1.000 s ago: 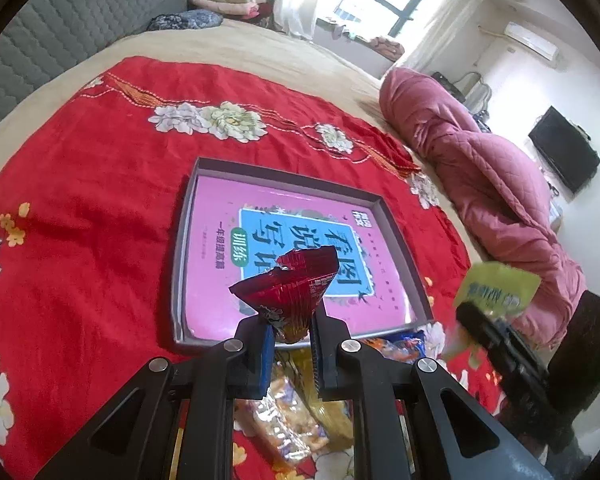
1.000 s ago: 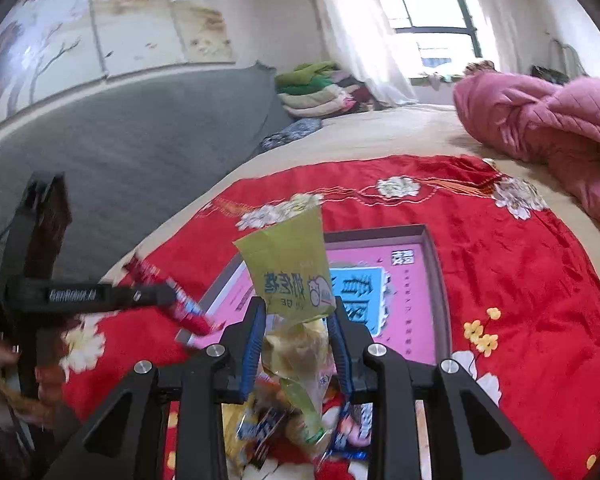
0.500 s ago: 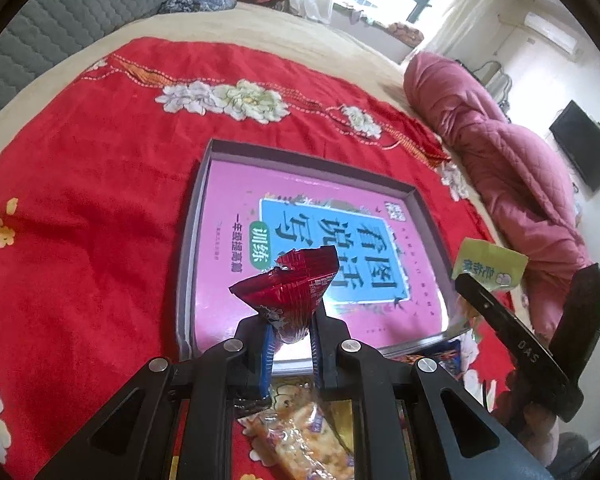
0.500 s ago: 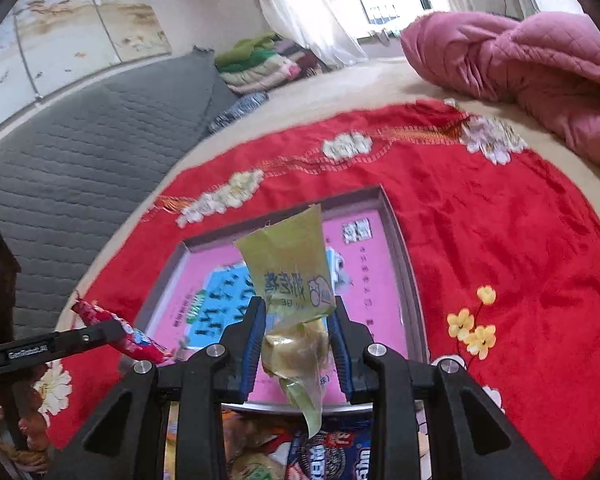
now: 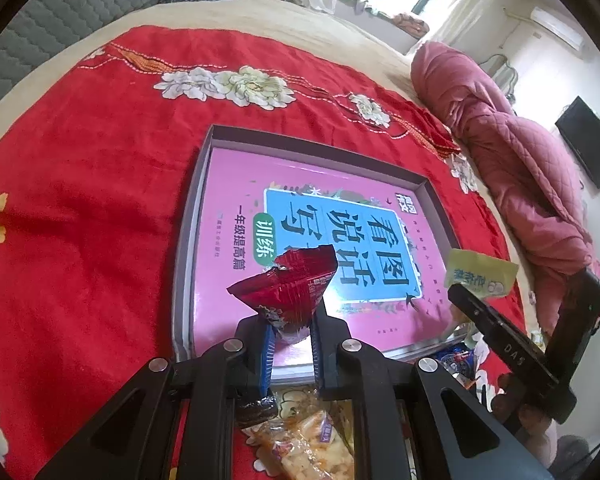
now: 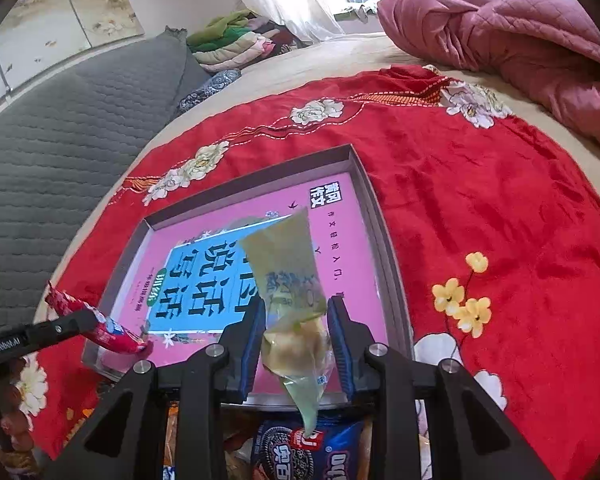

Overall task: Organize snacks
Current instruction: 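Carry both bags over the pink box and open both grippers to drop them inside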

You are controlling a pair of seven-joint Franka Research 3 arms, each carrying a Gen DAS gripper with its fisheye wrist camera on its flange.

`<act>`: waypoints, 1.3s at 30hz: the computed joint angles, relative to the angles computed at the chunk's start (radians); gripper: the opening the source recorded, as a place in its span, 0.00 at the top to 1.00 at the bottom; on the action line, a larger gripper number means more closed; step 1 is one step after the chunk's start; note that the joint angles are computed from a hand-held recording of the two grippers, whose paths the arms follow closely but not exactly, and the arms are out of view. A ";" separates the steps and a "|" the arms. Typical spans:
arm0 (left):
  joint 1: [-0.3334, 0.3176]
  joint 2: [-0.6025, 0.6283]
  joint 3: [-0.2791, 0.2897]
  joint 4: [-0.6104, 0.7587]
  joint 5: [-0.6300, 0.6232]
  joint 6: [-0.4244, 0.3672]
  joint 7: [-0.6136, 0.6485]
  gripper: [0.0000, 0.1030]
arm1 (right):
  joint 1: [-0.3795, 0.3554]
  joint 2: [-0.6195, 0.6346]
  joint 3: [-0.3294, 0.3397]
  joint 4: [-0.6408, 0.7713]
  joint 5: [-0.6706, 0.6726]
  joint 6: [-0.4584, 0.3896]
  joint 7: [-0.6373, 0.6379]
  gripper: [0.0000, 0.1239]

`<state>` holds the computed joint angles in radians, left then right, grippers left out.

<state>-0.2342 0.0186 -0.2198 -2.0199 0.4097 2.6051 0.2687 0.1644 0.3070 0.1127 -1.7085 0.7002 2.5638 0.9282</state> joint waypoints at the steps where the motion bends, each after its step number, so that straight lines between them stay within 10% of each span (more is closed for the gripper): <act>1: 0.000 0.001 0.000 0.002 -0.002 -0.006 0.000 0.84 | 0.004 -0.003 -0.003 -0.005 -0.009 0.007 0.002 0.73; 39: 0.001 0.018 0.009 0.034 0.009 -0.097 -0.036 0.52 | -0.003 -0.076 -0.018 -0.078 0.047 0.028 -0.012 0.55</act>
